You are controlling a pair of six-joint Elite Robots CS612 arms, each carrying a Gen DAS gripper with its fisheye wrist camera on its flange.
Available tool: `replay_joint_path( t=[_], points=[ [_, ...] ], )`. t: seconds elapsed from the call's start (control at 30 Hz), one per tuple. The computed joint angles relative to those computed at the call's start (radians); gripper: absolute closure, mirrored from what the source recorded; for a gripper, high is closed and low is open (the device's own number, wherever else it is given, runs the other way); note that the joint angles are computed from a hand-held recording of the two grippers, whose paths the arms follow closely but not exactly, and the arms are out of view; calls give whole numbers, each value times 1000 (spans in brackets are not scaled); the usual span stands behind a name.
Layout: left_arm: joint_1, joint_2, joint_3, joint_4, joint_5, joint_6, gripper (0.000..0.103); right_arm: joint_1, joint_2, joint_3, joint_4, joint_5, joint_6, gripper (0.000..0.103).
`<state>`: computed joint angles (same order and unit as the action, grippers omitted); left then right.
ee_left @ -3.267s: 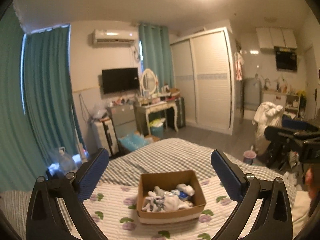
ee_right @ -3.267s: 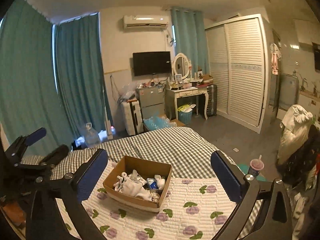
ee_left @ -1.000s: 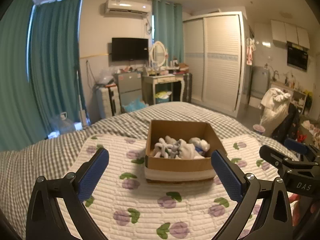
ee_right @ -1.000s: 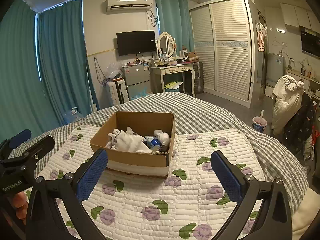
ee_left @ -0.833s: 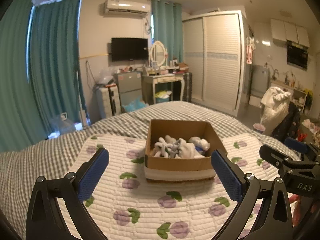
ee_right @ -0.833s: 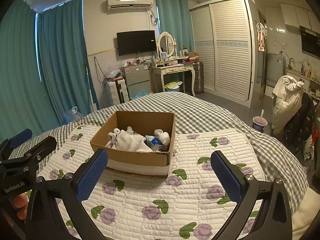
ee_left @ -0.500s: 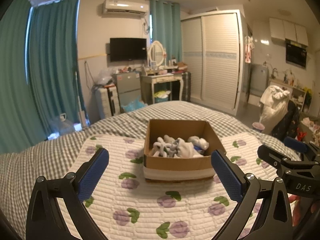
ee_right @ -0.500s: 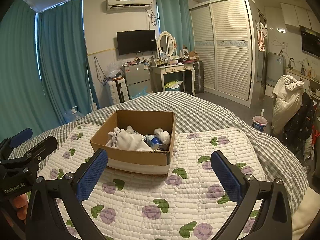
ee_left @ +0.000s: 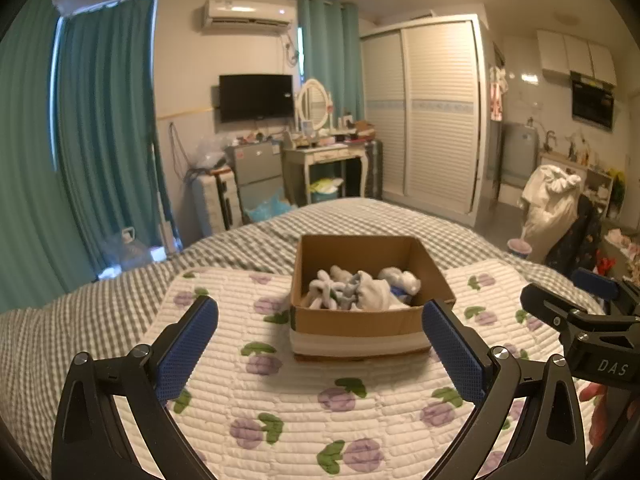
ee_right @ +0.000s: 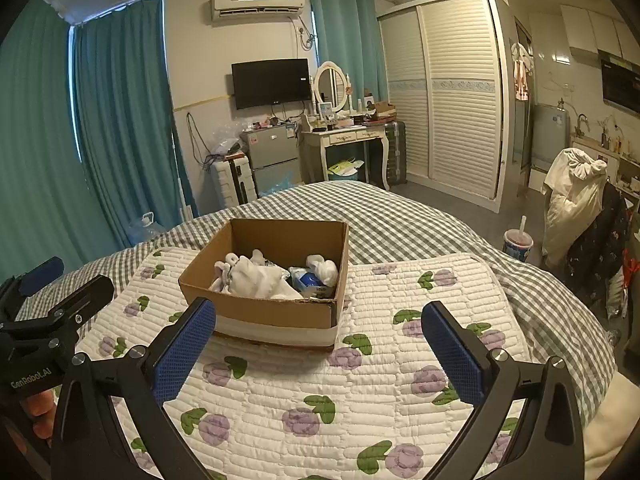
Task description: Organize soft objects
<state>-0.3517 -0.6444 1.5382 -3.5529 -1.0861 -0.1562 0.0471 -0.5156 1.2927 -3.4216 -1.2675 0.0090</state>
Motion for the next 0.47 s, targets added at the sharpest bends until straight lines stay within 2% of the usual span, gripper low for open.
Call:
replay_joint_path(
  t=[0.47],
  points=[
    [-1, -6, 8, -17, 6, -20, 0, 1, -1, 1, 11, 0, -9, 0]
  ],
)
